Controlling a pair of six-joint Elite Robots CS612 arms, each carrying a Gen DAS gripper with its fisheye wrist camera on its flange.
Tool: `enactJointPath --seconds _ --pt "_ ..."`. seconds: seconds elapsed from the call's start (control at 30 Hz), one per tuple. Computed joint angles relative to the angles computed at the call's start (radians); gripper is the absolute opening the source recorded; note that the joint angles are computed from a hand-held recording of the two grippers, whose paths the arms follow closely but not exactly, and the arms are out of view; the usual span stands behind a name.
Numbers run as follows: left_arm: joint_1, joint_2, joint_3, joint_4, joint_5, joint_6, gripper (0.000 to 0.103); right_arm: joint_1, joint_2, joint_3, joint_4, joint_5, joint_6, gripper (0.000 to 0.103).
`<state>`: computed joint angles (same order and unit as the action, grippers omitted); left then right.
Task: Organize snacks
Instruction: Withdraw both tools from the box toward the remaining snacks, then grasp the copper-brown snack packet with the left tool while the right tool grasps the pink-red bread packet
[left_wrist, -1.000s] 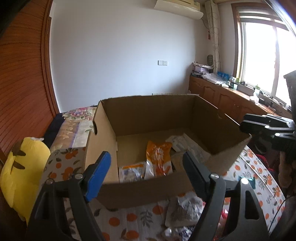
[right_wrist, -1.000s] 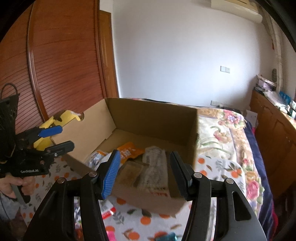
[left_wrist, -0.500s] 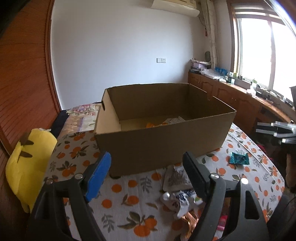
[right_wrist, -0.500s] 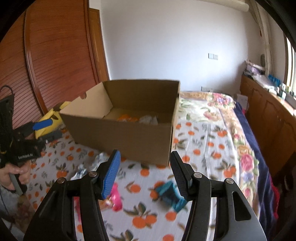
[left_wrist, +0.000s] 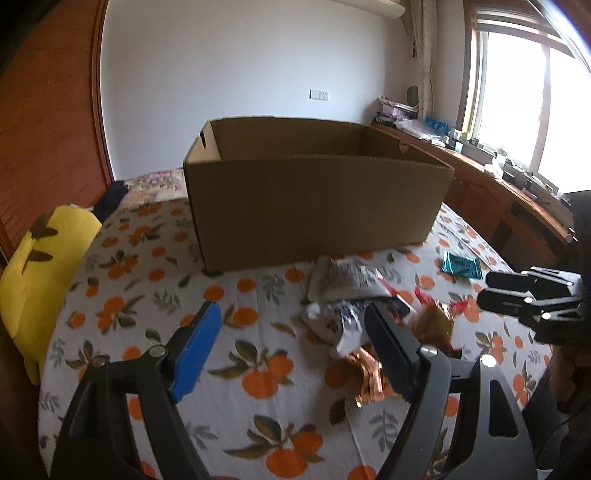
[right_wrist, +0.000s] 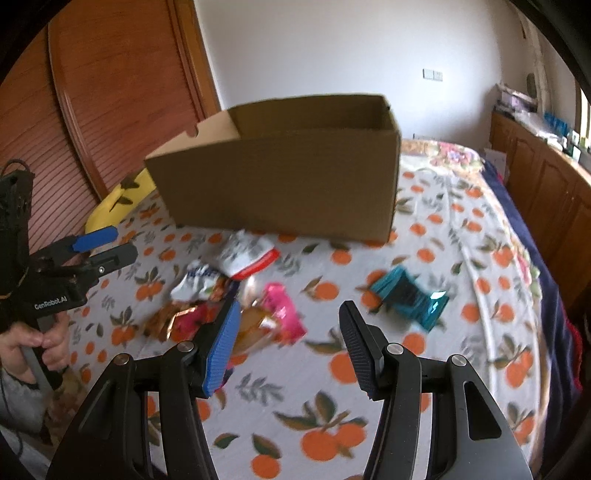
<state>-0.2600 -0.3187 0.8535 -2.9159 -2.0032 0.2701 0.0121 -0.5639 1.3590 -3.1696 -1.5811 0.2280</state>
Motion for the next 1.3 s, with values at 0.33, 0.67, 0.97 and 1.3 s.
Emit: enactJointPath --seconds 0.33,0.67,0.97,1.3 --pt "0.003 -0.016 0.05 0.02 -0.018 0.001 0.081 0.01 0.029 -0.021 0.02 0.096 0.065 0.059" --pt "0.008 -0.015 0.056 0.03 -0.02 -0.014 0.08 0.011 0.062 -0.086 0.047 0.088 0.119 0.064" --pt "-0.002 -0.021 0.072 0.039 -0.032 -0.004 0.08 0.016 0.079 -0.134 0.128 0.04 0.097 0.063" --pt "-0.025 -0.027 0.079 0.064 -0.028 0.035 0.079 0.014 0.05 -0.076 0.119 -0.002 0.044 0.056"
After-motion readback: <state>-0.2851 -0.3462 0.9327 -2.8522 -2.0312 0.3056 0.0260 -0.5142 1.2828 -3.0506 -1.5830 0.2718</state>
